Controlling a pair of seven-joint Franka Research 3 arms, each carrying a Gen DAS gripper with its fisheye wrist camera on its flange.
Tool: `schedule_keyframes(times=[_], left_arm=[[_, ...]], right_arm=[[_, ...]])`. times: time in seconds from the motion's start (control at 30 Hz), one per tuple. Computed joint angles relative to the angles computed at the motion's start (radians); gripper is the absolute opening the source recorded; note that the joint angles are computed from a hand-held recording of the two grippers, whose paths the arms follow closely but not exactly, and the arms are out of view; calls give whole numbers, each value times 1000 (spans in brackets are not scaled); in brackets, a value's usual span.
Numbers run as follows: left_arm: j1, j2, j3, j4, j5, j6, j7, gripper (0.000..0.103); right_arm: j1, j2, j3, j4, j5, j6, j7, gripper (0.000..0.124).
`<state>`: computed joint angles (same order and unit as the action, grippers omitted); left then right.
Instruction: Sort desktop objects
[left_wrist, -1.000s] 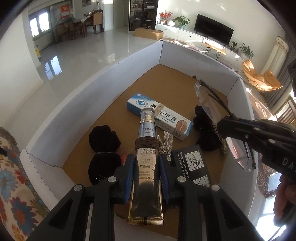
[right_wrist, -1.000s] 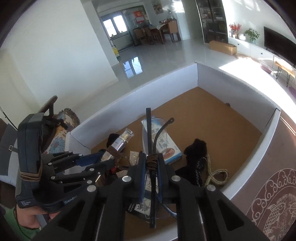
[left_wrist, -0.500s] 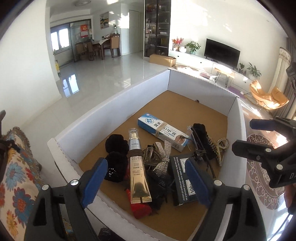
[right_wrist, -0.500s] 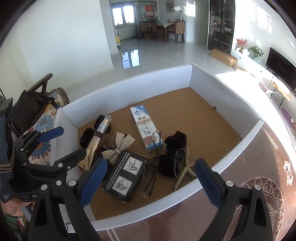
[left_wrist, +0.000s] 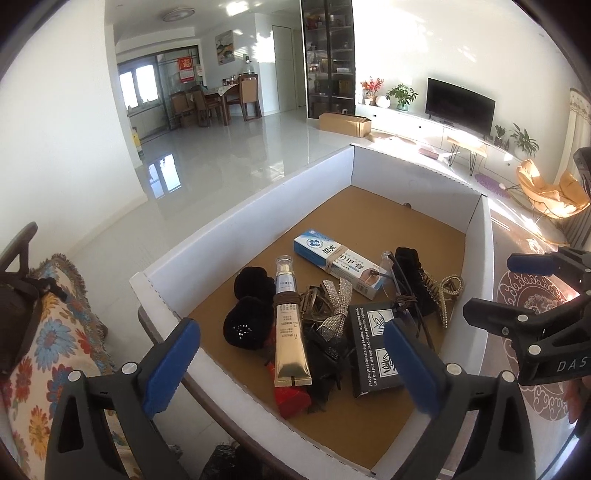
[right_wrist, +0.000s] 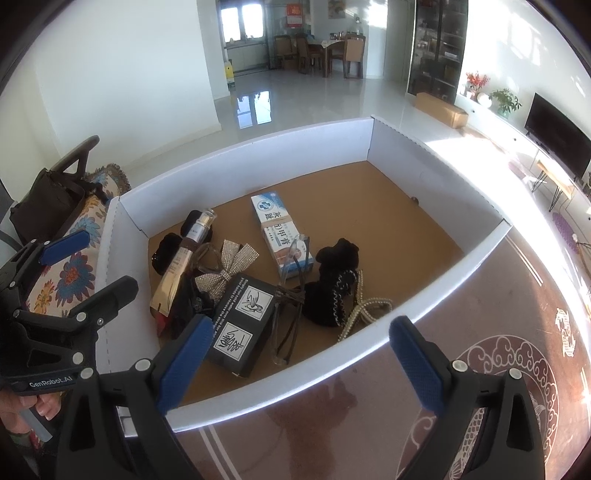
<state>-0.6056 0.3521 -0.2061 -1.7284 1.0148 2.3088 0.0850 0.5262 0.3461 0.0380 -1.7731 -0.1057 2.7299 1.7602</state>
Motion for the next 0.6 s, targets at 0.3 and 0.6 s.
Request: schedule_keyframes(times=[0.3,0.6], left_arm=[[-7,6,-3,4,-36,-37,-34,101],[-21,0,13,5,-27,-108,-121,103]], right_arm=[[18,22,-30,12,-51,-16,54,101],[31,81,-37,73,-66,-30,69,101]])
